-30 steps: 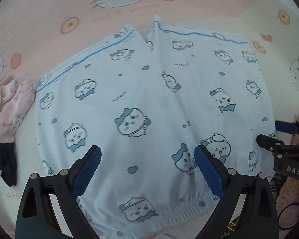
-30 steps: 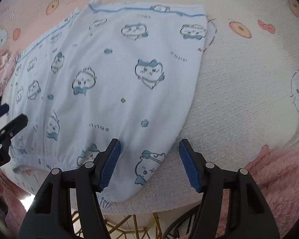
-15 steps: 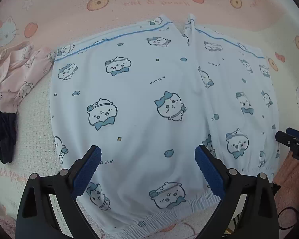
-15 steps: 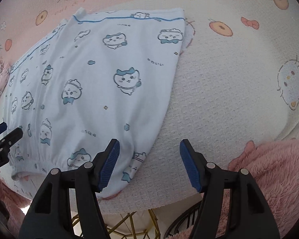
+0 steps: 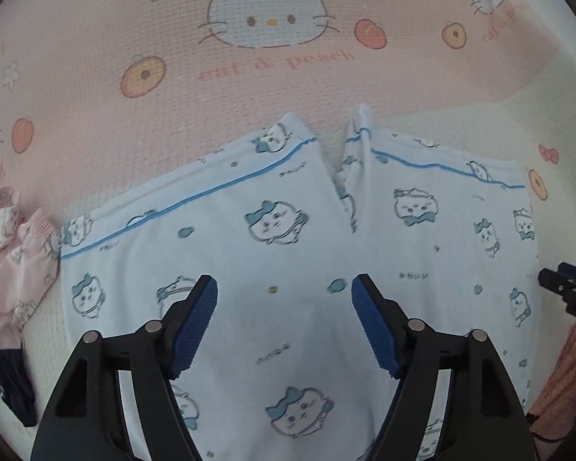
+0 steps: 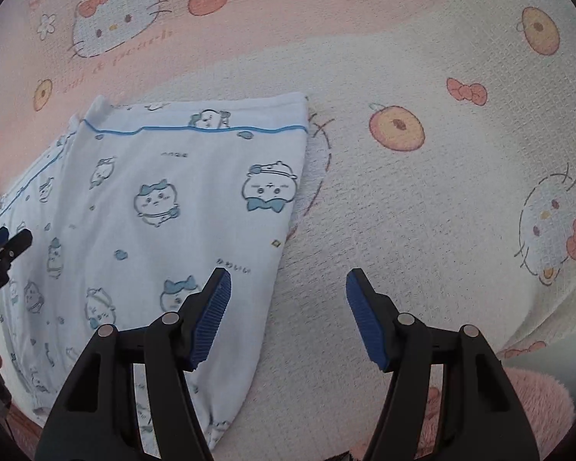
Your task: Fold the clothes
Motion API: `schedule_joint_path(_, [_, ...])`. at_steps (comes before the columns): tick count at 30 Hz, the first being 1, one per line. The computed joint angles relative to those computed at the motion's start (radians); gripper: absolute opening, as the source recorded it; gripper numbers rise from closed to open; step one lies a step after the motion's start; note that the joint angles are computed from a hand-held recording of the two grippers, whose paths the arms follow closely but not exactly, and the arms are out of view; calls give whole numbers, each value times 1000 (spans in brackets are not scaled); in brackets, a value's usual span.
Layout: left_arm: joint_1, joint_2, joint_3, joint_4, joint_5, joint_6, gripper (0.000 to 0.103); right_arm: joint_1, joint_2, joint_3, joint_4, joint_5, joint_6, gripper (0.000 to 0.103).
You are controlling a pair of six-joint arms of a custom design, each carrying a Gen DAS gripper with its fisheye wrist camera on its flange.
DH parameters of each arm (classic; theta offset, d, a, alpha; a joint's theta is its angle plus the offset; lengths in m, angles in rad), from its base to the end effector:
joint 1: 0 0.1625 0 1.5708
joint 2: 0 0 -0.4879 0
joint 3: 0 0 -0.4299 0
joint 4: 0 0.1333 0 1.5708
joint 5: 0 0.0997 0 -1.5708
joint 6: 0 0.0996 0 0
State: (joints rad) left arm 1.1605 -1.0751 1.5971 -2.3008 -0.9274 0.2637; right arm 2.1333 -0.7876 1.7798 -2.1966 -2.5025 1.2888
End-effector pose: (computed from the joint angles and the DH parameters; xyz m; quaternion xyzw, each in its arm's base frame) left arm -0.1097 -0.7361 0.3199 0.2810 0.9014 -0.1213 0.3064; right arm 0.3924 -0.5223 0.0571 -0.2356 -0.8503 0.2550 0.3956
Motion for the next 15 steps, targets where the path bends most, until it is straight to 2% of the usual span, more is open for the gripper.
schedule_joint_path(2, [-5,22,-10,-10,-33,27,71,-17,-15,37,-56,9,8,62])
schedule_joint_path(5, [-18,66,-21,-45,-17,91,68,-23,-26,58,-73,-14,28,61])
schedule_joint_path(10, [-8,127,-84,-25,38,39,68,-40,-15,13,74,-15,46,63])
schedule_joint_path(11, [1,121,-100,-15,-2,-2,68,-41,-12,2,113,-17,59,68])
schedule_joint_path(13, [24,109,-128,-22,-97,-65,69,-43,-15,-3,144,-12,87,68])
schedule_joint_path(15, [29,117,-142,-57,-66,-40,69,-44,-17,0,135,-11,100,68])
